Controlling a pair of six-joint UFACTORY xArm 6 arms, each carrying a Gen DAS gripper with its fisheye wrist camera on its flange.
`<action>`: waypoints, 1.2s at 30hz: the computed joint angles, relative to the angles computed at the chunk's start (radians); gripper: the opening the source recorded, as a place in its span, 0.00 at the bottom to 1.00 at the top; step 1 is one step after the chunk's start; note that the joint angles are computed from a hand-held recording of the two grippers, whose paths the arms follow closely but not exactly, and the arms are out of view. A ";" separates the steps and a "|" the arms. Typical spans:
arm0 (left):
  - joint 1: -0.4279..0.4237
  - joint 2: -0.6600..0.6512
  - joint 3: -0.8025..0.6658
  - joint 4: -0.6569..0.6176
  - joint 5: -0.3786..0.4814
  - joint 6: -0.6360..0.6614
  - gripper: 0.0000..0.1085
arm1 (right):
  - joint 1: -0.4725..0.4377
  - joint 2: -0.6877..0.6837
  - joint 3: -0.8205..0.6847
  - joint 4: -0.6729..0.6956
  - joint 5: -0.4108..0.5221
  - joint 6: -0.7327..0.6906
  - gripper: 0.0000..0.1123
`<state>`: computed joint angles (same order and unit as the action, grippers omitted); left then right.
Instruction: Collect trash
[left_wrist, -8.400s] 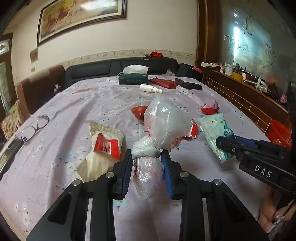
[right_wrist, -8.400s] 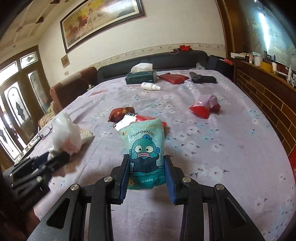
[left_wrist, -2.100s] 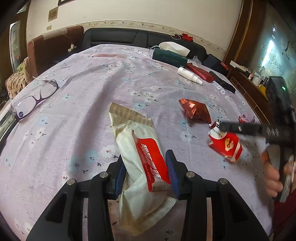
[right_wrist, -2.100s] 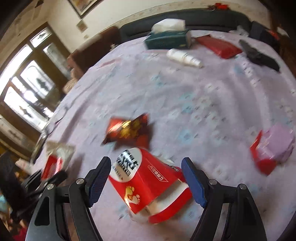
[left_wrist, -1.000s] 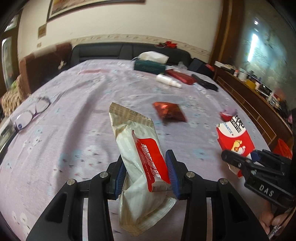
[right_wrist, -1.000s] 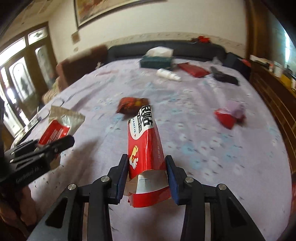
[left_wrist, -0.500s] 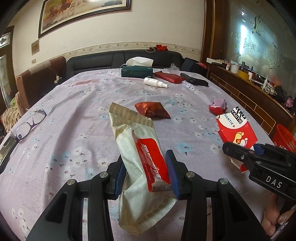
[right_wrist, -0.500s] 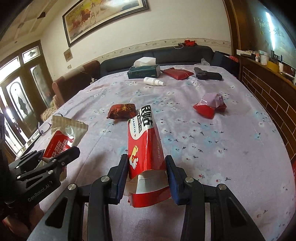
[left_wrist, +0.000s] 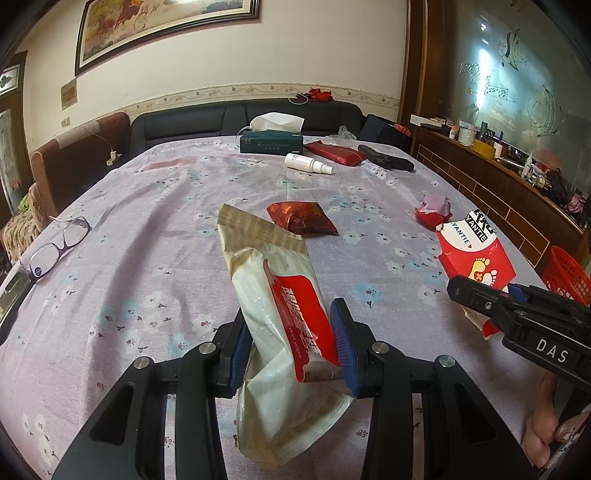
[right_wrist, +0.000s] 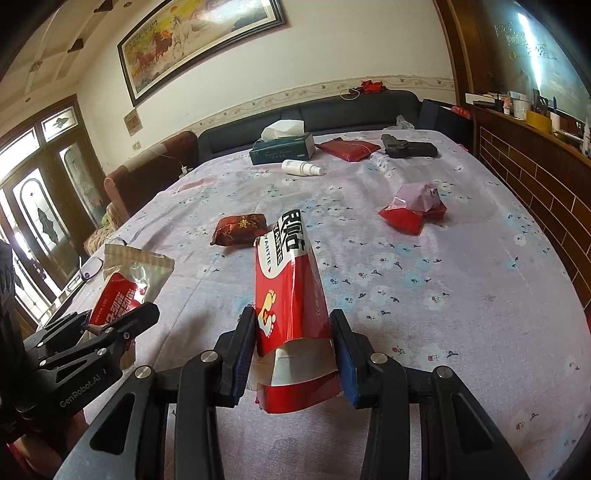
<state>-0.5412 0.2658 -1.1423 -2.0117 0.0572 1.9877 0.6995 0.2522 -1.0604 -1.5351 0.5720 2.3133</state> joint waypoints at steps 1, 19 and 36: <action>0.001 -0.001 0.002 0.005 0.003 -0.005 0.37 | 0.000 -0.001 0.001 0.004 0.002 -0.003 0.39; 0.000 -0.010 0.006 -0.023 0.000 0.024 0.37 | -0.003 0.001 0.000 0.011 -0.001 -0.006 0.39; 0.002 -0.016 -0.026 -0.325 -0.035 0.359 0.37 | 0.042 -0.059 0.041 0.104 0.070 -0.059 0.39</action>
<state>-0.5396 0.2502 -1.1679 -2.3369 0.0220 2.3468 0.7416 0.1935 -1.0196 -1.4312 0.6421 2.2546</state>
